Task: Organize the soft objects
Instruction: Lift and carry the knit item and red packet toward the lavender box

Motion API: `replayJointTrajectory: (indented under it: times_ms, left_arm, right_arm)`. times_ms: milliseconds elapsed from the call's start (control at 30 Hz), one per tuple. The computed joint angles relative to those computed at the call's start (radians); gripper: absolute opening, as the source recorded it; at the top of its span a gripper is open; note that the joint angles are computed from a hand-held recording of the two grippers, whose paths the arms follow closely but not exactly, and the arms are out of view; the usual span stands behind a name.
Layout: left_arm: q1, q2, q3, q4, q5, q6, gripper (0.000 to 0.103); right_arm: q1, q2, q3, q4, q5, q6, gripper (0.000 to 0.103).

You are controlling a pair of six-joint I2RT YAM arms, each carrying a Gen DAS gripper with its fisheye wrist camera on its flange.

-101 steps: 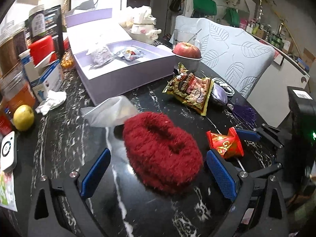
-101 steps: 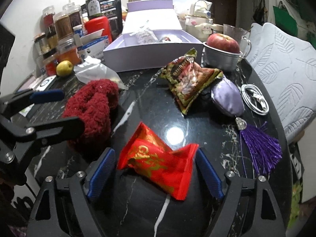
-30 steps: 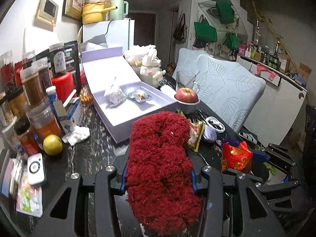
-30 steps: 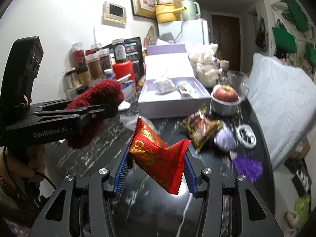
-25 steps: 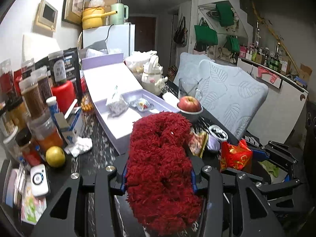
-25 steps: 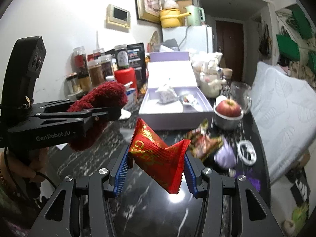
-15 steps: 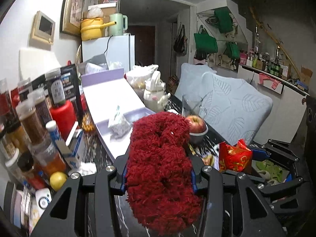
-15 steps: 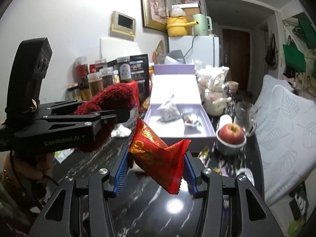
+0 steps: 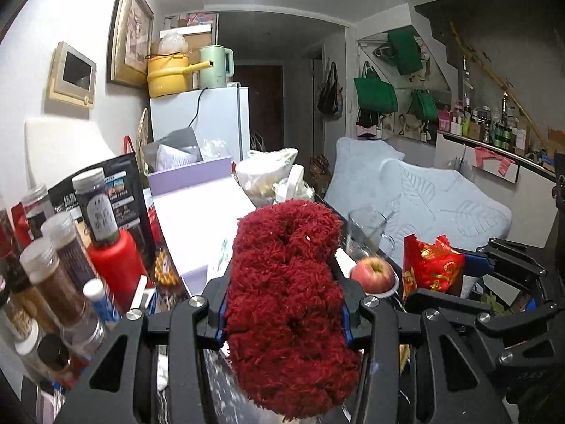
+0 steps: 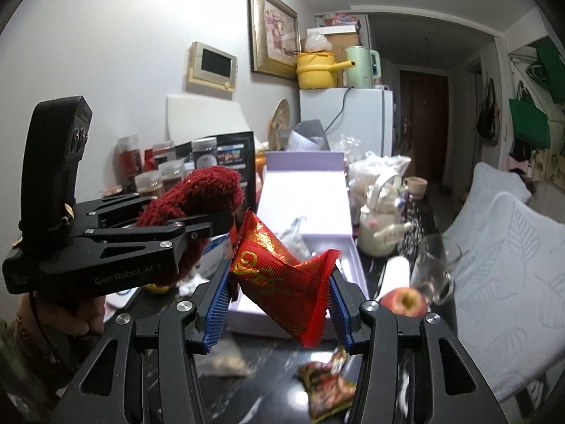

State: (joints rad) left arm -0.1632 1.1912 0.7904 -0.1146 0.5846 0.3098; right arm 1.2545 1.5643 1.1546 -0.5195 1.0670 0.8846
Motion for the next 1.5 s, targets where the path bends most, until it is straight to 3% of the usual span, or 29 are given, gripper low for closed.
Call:
replayJointTrajectory:
  times_ms: [400, 700, 1067, 1300, 1500]
  left_arm:
    - [-0.081, 0.241, 0.174, 0.141, -0.105, -0.081, 0.045]
    - [-0.122, 0.427, 0.32, 0.199, -0.185, -0.119, 0.045]
    - [-0.137, 0.668, 0.526, 0.225, -0.32, -0.123, 0.045]
    - [-0.148, 0.803, 0.653, 0.157, -0.38, -0.093, 0.045]
    - [-0.167, 0.887, 0.725, 0.103, -0.414, -0.08, 0.045]
  right_arm:
    - [-0.21, -0.055, -0.038, 0.239, -0.102, -0.313, 0.05]
    - [-0.371, -0.033, -0.038, 0.387, -0.215, -0.444, 0.05]
    - [-0.517, 0.083, 0.054, 0.453, -0.348, -0.513, 0.05]
    - [-0.58, 0.156, 0.079, 0.492, -0.407, -0.514, 0.05]
    - [-0.63, 0.214, 0.119, 0.433, -0.472, -0.485, 0.05]
